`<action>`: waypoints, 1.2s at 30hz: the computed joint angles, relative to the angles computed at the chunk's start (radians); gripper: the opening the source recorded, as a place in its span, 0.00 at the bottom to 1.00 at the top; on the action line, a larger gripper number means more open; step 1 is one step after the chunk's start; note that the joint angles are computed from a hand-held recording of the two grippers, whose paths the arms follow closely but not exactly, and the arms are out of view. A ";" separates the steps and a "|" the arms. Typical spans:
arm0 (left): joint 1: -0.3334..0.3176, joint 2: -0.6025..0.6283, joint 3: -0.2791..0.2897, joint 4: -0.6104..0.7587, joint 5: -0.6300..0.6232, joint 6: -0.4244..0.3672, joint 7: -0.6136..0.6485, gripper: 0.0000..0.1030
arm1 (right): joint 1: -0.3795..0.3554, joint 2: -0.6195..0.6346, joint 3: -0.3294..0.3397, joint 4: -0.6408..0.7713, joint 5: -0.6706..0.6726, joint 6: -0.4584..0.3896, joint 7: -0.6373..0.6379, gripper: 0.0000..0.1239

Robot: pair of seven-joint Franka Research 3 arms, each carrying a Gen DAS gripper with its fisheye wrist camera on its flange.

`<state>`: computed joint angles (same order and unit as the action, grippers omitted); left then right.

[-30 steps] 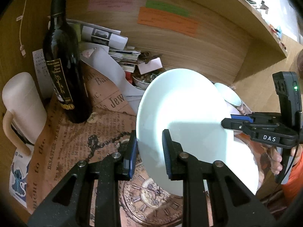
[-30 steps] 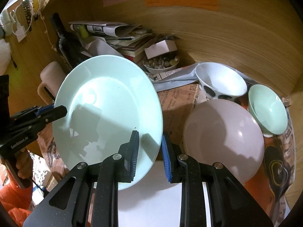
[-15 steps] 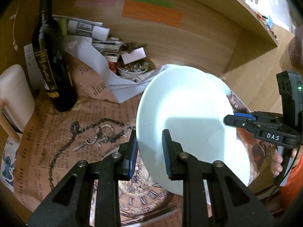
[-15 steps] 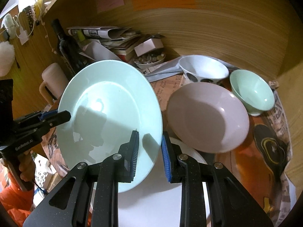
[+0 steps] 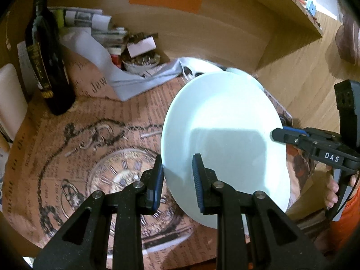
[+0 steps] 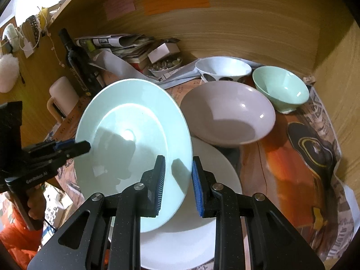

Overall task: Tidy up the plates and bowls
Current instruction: 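Lift the mint green plate with both grippers and carry it over the white plate, then lower the mint green plate onto the white plate and open both grippers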

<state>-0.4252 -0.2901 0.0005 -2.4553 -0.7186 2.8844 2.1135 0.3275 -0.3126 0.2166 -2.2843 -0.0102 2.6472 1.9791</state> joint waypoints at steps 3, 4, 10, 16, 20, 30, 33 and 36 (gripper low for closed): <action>0.002 -0.002 -0.011 -0.010 0.010 -0.006 -0.012 0.23 | -0.002 -0.022 0.002 -0.026 0.001 0.008 0.010 0.18; 0.001 -0.003 -0.014 -0.014 0.014 -0.007 -0.016 0.23 | -0.003 -0.030 0.003 -0.035 0.001 0.010 0.013 0.18; 0.002 -0.008 -0.030 -0.028 0.052 -0.013 -0.057 0.23 | -0.011 -0.061 0.008 -0.080 0.007 0.011 0.028 0.18; -0.002 -0.002 -0.041 -0.036 0.109 0.004 -0.099 0.23 | -0.007 -0.078 0.002 -0.118 0.037 0.018 0.030 0.17; -0.010 0.006 -0.041 -0.044 0.144 0.024 -0.117 0.23 | -0.010 -0.087 0.004 -0.136 0.046 0.022 0.035 0.17; 0.002 0.042 -0.058 -0.025 0.233 0.025 -0.179 0.23 | -0.005 -0.104 -0.001 -0.165 0.078 0.023 0.034 0.17; 0.007 0.054 -0.066 -0.013 0.255 0.020 -0.188 0.23 | -0.003 -0.116 -0.005 -0.180 0.094 0.031 0.036 0.17; 0.018 0.066 -0.080 -0.004 0.283 0.018 -0.204 0.23 | -0.007 -0.127 -0.002 -0.191 0.102 0.033 0.043 0.17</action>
<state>-0.4074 -0.2243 -0.0798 -2.4588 -0.4360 2.9020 1.9092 0.3201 -0.4392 0.2144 -2.4754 0.0915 2.6802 2.0223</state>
